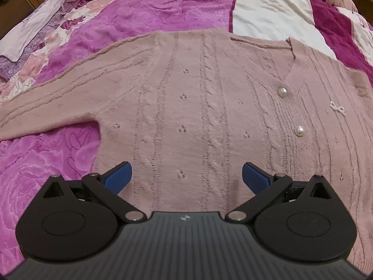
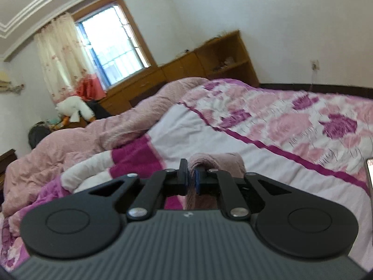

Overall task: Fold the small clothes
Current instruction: 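Lift the sleeve cuff and carry it across the cardigan body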

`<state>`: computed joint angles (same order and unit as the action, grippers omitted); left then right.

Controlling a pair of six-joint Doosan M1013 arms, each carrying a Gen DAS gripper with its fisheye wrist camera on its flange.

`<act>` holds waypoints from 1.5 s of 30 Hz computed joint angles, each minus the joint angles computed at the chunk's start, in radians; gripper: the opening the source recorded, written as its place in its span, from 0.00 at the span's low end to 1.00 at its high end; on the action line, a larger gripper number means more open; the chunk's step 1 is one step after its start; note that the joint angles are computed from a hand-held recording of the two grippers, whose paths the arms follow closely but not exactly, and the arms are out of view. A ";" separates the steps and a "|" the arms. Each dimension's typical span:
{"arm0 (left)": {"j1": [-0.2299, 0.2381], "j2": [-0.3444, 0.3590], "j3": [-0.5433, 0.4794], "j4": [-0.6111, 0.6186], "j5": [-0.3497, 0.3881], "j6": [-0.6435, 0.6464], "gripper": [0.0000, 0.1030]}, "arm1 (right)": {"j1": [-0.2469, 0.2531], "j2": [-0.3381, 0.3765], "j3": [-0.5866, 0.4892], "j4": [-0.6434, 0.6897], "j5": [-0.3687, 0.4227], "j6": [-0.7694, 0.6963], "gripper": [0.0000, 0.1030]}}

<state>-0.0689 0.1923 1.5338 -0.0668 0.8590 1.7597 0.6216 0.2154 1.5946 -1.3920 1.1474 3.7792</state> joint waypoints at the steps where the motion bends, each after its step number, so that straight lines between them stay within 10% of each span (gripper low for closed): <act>1: 0.005 0.000 -0.001 -0.007 -0.001 0.005 1.00 | 0.006 0.002 -0.009 -0.004 -0.006 -0.020 0.08; 26: 0.148 -0.002 -0.057 -0.083 -0.001 0.092 1.00 | 0.119 0.320 -0.481 0.060 -0.331 -0.414 0.08; 45: 0.200 0.032 -0.070 -0.131 -0.001 0.086 1.00 | 0.111 0.520 -0.698 0.719 -0.464 -0.928 0.12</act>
<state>0.1307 0.2244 1.4642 -0.1979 0.8576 1.8454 0.7327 0.7351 0.8970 -0.6733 0.6834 2.8514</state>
